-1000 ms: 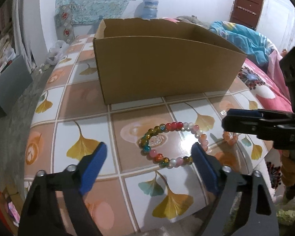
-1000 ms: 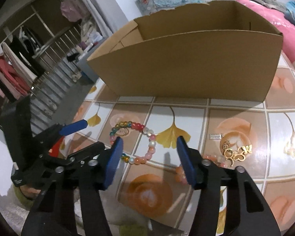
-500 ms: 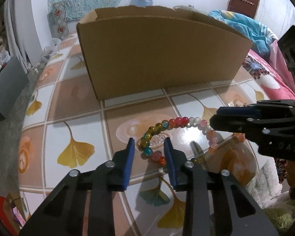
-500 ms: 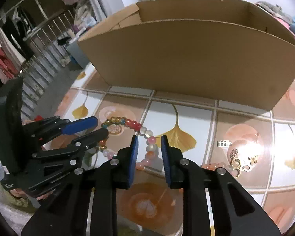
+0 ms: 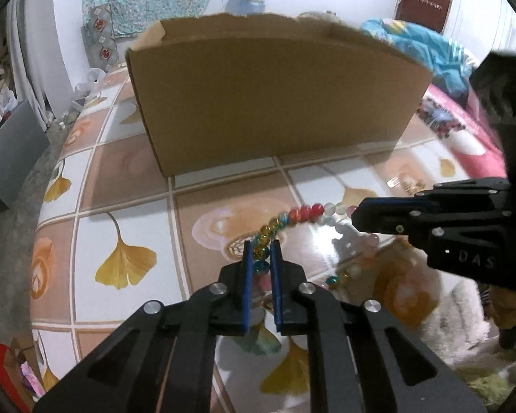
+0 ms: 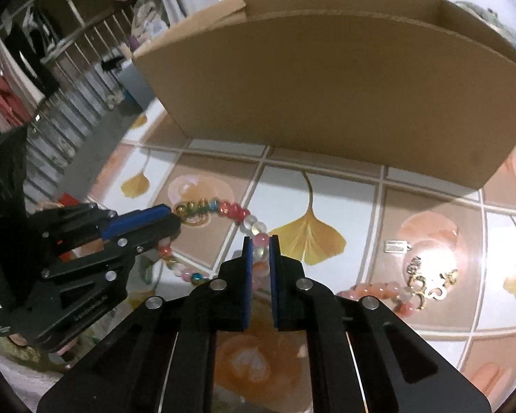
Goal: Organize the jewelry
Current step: 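Lift the bead bracelet with the left gripper and lower it into the box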
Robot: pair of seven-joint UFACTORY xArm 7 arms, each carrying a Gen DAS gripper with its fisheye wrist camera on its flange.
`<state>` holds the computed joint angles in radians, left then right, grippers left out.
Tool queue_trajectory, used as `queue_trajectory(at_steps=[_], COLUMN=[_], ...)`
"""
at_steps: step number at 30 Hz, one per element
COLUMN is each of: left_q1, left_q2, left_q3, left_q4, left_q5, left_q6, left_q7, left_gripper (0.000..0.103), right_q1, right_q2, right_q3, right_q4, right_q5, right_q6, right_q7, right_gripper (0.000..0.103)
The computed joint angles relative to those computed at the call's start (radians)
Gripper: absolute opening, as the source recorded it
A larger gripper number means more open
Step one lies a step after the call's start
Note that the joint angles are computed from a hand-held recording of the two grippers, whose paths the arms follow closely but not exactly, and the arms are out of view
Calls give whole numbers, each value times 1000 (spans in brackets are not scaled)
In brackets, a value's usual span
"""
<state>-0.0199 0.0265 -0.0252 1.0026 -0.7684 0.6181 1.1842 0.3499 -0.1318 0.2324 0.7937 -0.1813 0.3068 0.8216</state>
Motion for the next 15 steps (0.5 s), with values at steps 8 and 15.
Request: queue_trajectory(at_steps=[8,15], left_q1=[32,40], left_q2=[-52,-41], left_q3=[41,56], left_q4=[81,242], left_q5=[-88,-209], left_q6=[235,358], left_q7=[-8,22], left_gripper=[9,9], right_q1=[15,-11], right_q2=[-132,-167], right_q3=[-28,-43], right_q4=[-43,53], right_q5=[130,136], right_q6=[-18,-29], right_q7=[-98,-217], right_gripper=[7,7])
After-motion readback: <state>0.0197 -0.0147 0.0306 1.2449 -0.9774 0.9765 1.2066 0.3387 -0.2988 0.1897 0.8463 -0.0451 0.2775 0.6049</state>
